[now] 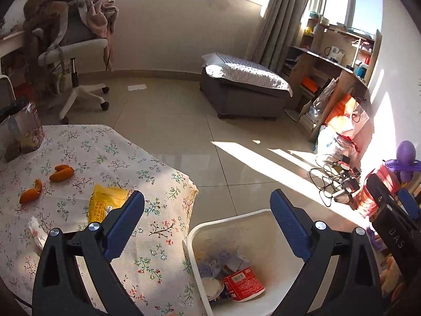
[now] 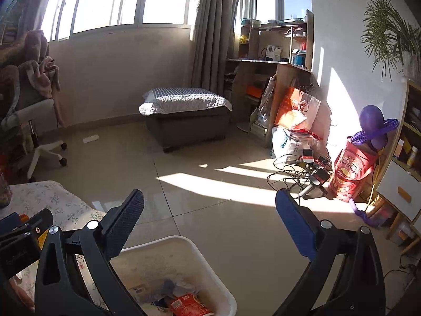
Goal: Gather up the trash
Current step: 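Carry the clear plastic bottle over the white bin and open the left tool, then move the left tool to the large orange peel and grasp it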
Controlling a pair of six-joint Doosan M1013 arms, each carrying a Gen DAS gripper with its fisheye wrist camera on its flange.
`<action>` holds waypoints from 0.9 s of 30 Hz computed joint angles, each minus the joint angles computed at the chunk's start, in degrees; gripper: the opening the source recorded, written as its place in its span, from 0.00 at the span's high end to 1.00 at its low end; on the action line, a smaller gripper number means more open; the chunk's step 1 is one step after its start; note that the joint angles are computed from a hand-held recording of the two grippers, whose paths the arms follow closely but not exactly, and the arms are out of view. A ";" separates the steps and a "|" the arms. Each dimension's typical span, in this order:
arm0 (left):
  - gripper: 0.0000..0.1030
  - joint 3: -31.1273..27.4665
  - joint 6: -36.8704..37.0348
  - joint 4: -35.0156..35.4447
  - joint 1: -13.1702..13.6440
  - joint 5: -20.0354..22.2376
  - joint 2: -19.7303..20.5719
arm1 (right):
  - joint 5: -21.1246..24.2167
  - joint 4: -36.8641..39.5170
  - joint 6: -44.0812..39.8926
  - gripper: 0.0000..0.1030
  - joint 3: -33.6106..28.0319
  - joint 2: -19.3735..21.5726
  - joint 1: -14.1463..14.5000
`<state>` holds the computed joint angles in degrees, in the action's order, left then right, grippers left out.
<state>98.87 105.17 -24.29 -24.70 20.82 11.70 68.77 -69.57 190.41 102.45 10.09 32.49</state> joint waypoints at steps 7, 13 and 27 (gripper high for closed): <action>0.09 0.26 -5.87 5.70 2.74 -0.23 -0.78 | -2.88 0.81 -4.01 0.07 -3.56 2.54 1.20; 0.09 0.73 -9.76 9.99 5.32 -0.48 -1.35 | -4.91 1.16 -6.62 0.07 -6.39 4.49 2.33; 0.09 0.75 -20.78 19.19 12.27 1.33 -1.33 | -10.66 3.44 -12.70 0.07 -13.97 10.02 4.58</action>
<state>99.62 84.39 -5.11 -12.43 22.15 10.37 58.12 -66.13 177.71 88.48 20.10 37.07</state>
